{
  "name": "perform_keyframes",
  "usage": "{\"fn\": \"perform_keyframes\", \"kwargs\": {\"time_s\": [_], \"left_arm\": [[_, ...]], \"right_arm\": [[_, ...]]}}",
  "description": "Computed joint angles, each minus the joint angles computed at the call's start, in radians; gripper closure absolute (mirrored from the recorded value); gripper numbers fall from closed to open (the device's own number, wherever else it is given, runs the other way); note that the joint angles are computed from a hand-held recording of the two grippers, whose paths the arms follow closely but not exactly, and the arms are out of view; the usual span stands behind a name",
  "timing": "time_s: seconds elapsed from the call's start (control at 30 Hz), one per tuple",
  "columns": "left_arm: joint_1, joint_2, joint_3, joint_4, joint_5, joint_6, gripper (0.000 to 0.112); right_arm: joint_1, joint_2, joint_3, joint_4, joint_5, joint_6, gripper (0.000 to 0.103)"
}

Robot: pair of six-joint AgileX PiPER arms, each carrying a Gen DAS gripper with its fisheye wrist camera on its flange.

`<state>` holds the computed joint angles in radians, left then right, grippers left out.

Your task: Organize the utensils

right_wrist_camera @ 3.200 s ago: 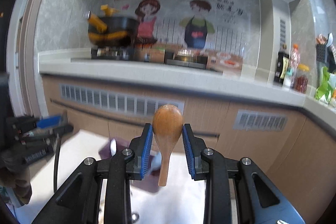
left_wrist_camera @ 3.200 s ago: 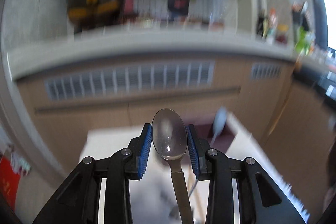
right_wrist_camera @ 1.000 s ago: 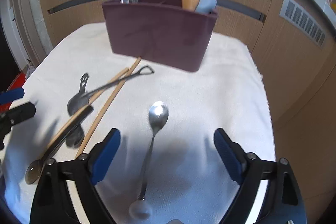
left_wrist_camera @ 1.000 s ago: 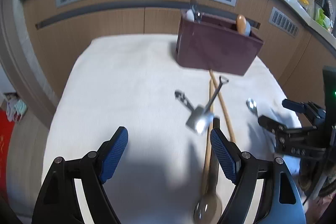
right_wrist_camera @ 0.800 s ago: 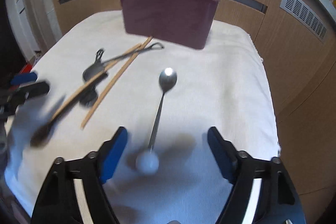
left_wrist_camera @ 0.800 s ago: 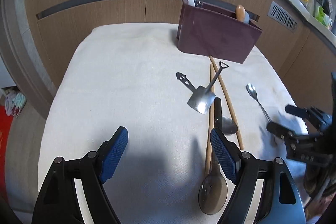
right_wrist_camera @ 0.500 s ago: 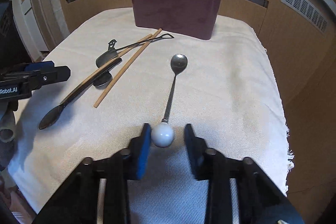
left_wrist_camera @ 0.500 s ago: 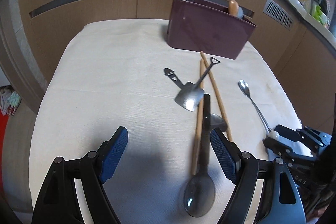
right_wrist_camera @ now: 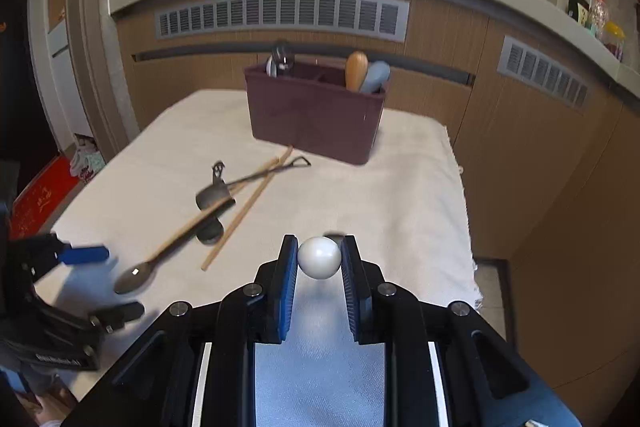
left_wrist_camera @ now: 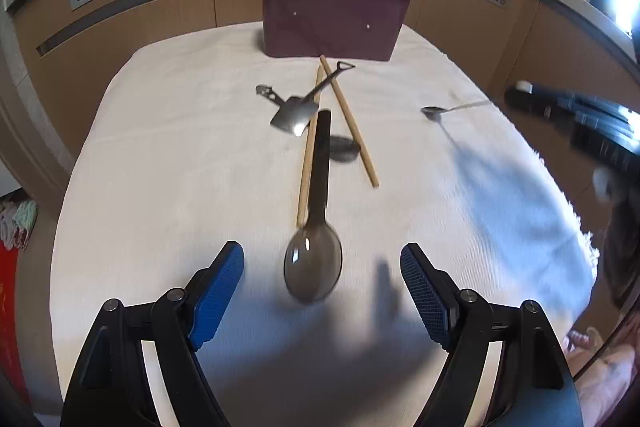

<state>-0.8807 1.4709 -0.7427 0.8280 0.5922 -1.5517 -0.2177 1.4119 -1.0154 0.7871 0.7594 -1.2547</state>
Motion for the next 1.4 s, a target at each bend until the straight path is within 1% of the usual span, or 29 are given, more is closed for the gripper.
{"fn": "perform_keyframes", "kwargs": {"time_s": [0.17,0.23,0.3,0.33,0.37,0.43,0.5,0.53,0.57,0.67,0.77,0.83,1.03,1.27,1.4], "left_arm": [[-0.018,0.012,0.002,-0.017,0.068,-0.045,0.033],[0.009,0.006,0.009,-0.025,0.049,-0.051,0.035],[0.046,0.009,0.013,-0.058,0.005,-0.023,0.043],[0.062,0.020,0.006,-0.092,-0.009,0.011,0.044],[0.056,0.031,-0.005,-0.085,0.006,0.006,0.044],[0.050,0.050,-0.028,-0.091,0.019,0.026,0.048],[0.042,0.060,-0.041,-0.078,0.037,0.019,0.065],[0.041,0.064,-0.044,-0.068,0.043,0.013,0.069],[0.040,0.064,-0.044,-0.059,0.049,0.006,0.077],[0.051,0.059,-0.042,-0.062,0.038,0.021,0.077],[0.045,0.054,-0.048,-0.046,0.055,0.013,0.077],[0.037,0.037,-0.052,-0.021,0.075,-0.004,0.077],[0.019,-0.017,-0.087,0.079,0.172,-0.036,0.077],[0.032,-0.055,-0.128,0.123,0.224,-0.017,0.078],[0.007,-0.069,-0.143,0.130,0.267,-0.015,0.079]], "right_arm": [[-0.011,-0.037,0.009,0.033,0.021,-0.022,0.083],[-0.009,-0.039,0.010,0.028,0.017,-0.015,0.083],[-0.012,-0.036,0.010,0.025,0.017,-0.009,0.083],[-0.016,-0.037,0.008,0.025,0.020,-0.008,0.083],[-0.017,-0.035,0.005,0.022,0.021,-0.002,0.083],[-0.019,-0.034,0.002,0.022,0.020,0.001,0.083],[-0.019,-0.036,0.001,0.023,0.021,0.004,0.083],[-0.020,-0.037,0.001,0.024,0.023,0.004,0.083],[-0.019,-0.036,0.000,0.025,0.022,0.005,0.083],[-0.019,-0.031,-0.002,0.030,0.024,0.006,0.083],[-0.016,-0.030,-0.002,0.033,0.025,0.005,0.083],[-0.017,-0.029,-0.005,0.039,0.031,0.003,0.083],[-0.006,-0.022,-0.013,0.034,0.025,0.017,0.083],[-0.009,-0.020,-0.015,0.038,0.029,0.012,0.083],[-0.008,-0.020,-0.016,0.038,0.029,0.018,0.083]]}}
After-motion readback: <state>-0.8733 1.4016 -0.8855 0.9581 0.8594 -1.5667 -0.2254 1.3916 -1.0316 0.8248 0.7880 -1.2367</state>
